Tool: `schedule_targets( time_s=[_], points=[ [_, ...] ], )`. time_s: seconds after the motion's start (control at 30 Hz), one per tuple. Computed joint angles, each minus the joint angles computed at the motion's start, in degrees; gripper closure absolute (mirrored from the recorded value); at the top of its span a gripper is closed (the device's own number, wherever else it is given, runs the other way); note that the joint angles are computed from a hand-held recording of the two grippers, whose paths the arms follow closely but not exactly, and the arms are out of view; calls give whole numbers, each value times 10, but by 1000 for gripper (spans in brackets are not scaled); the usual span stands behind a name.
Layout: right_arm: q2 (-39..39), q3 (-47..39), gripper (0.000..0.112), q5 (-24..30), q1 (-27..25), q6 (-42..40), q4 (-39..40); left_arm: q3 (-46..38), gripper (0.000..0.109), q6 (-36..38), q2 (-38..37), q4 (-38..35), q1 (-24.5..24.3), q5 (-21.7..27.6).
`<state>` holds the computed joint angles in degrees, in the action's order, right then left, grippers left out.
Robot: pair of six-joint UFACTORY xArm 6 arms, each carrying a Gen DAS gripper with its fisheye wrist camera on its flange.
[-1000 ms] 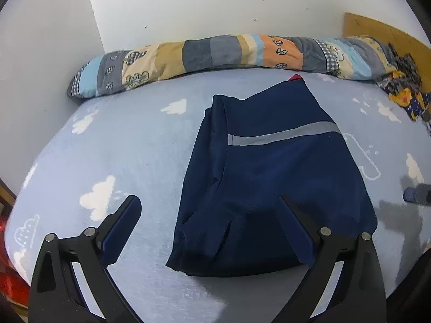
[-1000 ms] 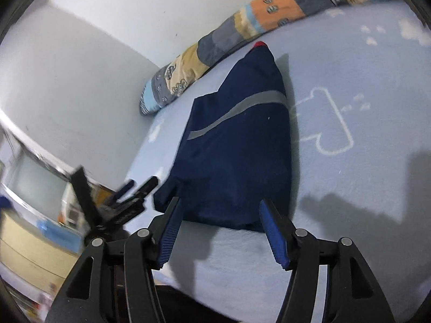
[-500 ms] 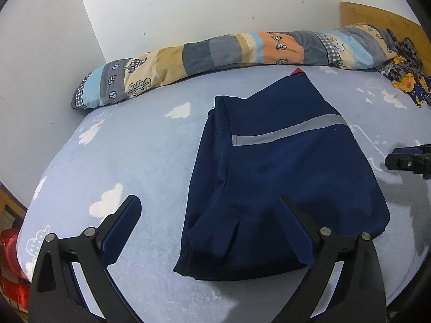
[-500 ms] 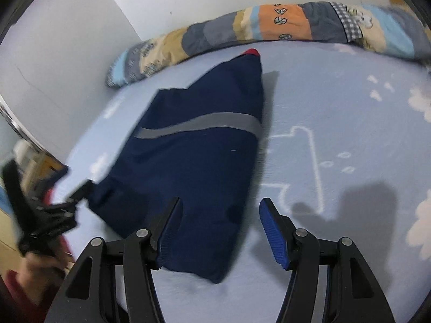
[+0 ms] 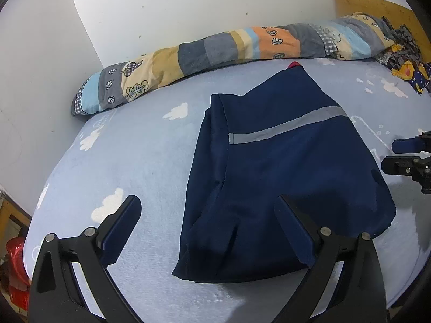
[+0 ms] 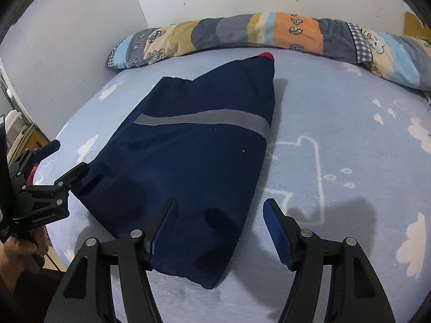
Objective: Fold large clothes
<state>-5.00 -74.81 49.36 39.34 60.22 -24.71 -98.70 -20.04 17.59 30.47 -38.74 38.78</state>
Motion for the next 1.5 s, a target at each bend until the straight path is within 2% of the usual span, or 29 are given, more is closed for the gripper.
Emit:
schedule_targets(
  time_s=[0.7,0.83,0.9,1.03,1.07,1.17,1.23,1.33,1.43,1.5],
  points=[
    [12,-3,40,-24,-21,-21,35,-16,8,-1,13,14,-6,19],
    [15,2,40,-45,-34,-24,57,-29,8,5,23,2,-4,28],
    [17,5,40,-55,-41,-29,73,-51,8,22,35,-56,6,44],
    [16,22,40,-97,-65,-47,132,-92,8,66,59,-276,48,77],
    [17,24,40,-103,-68,-51,142,-98,8,57,63,-302,56,83],
    [18,36,40,-127,-84,-69,185,-101,8,72,71,-422,90,74],
    [19,46,40,-149,-95,-92,227,-142,8,96,104,-524,112,109],
    [27,54,39,-176,-108,-135,295,-229,8,116,169,-613,131,181],
    [40,59,37,-199,-117,-187,371,-345,8,118,248,-653,139,256],
    [51,61,35,-220,-121,-243,443,-465,8,106,323,-652,138,318]
  ],
)
